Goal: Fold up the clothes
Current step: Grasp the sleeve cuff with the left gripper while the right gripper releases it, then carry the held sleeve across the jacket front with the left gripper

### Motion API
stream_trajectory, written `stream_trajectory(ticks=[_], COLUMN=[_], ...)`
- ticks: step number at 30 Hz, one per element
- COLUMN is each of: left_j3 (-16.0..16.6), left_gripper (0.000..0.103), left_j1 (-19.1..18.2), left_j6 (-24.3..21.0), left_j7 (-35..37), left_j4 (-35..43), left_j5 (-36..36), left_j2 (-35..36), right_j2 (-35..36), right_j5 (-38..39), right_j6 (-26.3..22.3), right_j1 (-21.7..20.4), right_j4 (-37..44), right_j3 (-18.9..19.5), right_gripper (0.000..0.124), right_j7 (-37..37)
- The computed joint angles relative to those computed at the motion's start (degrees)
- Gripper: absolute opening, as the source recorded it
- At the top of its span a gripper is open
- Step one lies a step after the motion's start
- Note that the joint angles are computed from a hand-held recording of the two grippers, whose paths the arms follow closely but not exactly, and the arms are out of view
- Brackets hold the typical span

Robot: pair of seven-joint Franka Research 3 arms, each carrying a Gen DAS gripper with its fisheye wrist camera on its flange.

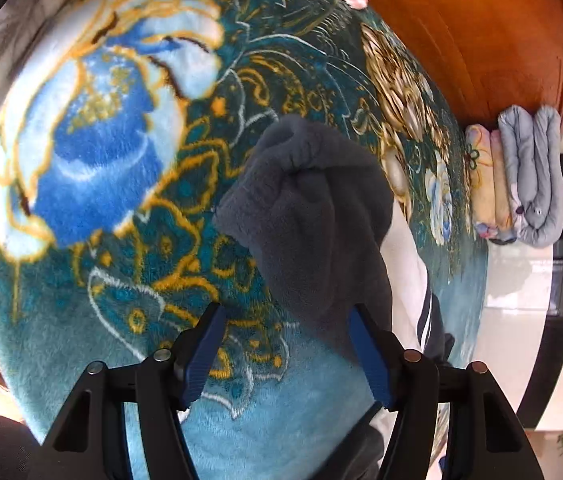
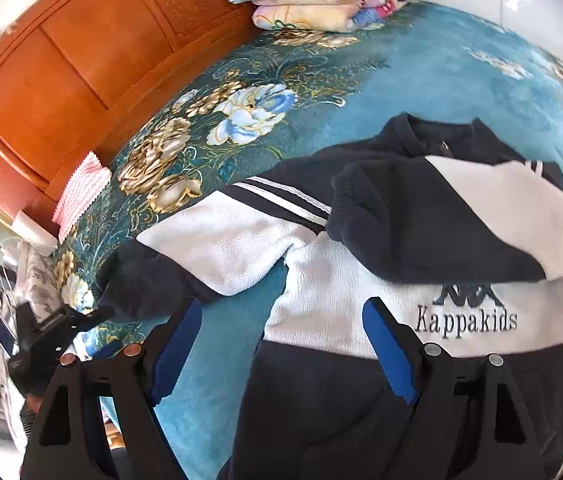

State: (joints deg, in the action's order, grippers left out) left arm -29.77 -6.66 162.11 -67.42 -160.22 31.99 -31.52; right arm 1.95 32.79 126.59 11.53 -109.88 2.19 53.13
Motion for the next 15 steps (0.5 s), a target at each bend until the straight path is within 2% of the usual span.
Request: stream_trajectory(ticks=[2,5,6,7,10,12,15], left_j3=[-0.6,2.0,2.7,3.5,6.2,7.3,7.3], left_gripper=[0.064,0.035,0.021,0.014,0.010,0.009,0.009], left_j1=[1.0,-0.8,-1.3,-1.7,-4.3,-5.8,-6.0], left_j6=[-0.8,-2.9,-3.5,-3.9,-7.6,-13.2,-20.7], left_j7=[-0.7,1.0,1.5,2.1,7.3,12.7,19.6], left_j4=[-0.1,-0.2,-0.3,-0.4,1.1,4.4,10.9], left_j5=[0.7,-1.1,-1.7,-2.2,-4.5,-5.3,-3.4], left_j2=[-0.5,0.1,0.2,0.3,1.1,1.8,3.0], right_j2=[-0.1,-0.3,-0.2,0.0,-0.3,-0.4,0.2], right_j5=[1.1,2.4,2.4,2.4,2.6,3.0,3.9], right_j6=[-0.8,-1.6,-1.9,-2.3,-1.8,-1.8,-2.4], right_j1=[-0.5,-1.6,-1.9,-2.2,-3.2,-3.8,-5.1], right_j4=[0.3,0.6,1.0,1.3,1.5,1.9,2.7], right_j3=[-0.4,-1.2,-1.4,-1.6,-2.1,-2.4,-3.2], right_gripper=[0.083,0.084,0.084,0.084,0.084,0.084,0.084], right_j7=[0.2,0.7,1.2,1.7,1.7,1.7,2.7])
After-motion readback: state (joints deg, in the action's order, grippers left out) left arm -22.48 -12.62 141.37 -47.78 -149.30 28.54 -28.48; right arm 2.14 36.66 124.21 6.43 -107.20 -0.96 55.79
